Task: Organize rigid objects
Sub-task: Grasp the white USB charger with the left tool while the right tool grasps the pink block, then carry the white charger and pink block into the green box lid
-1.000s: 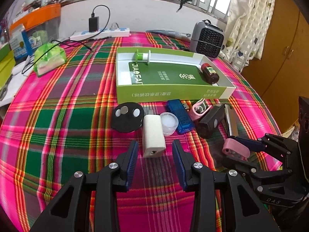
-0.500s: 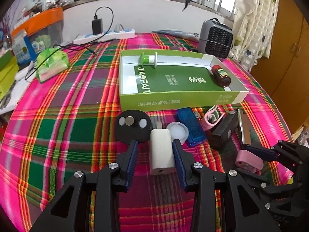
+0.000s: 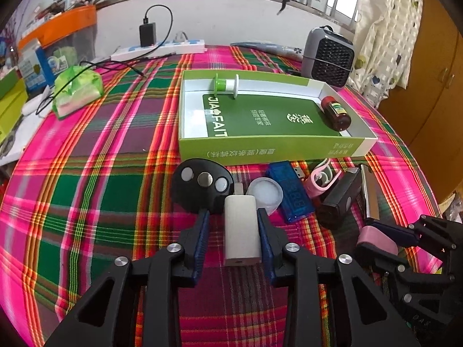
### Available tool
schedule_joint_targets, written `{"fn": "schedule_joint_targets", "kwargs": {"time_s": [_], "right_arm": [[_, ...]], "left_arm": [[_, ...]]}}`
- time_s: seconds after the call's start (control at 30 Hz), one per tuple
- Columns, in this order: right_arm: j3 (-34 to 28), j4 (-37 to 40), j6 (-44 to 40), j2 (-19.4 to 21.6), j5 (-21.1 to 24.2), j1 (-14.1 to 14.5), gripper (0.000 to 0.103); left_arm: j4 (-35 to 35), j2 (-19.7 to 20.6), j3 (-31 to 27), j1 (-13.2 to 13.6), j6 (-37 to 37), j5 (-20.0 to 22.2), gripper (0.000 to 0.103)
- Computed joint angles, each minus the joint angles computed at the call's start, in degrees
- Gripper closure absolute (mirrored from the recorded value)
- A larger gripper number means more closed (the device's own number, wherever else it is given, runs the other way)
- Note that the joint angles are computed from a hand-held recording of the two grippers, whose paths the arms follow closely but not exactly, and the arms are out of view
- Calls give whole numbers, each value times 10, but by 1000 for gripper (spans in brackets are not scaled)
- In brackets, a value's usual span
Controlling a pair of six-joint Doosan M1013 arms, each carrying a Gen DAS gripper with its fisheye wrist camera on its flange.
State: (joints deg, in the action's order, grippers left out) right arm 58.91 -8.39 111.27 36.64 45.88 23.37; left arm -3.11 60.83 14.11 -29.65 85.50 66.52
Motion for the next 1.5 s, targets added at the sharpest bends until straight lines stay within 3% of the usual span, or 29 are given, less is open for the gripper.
{"fn": "schedule_joint_targets", "kwargs": {"time_s": [0.2,0.43,1.1,1.5], "right_arm": [[2,-3,5,-1,0,0,78],[2,-5,9,-1,0,0,84],[13,-18,16,-10,-19,1,84],[12,-35,31,-18,-35,0,84]], "left_arm": [[0,-6,12,-1,7,-7,83],[1,-8,16,-1,7,-10,83],[-6,-31,56,-1,11,-36,83],[-9,-57,91,-2,19,-73,83]]}}
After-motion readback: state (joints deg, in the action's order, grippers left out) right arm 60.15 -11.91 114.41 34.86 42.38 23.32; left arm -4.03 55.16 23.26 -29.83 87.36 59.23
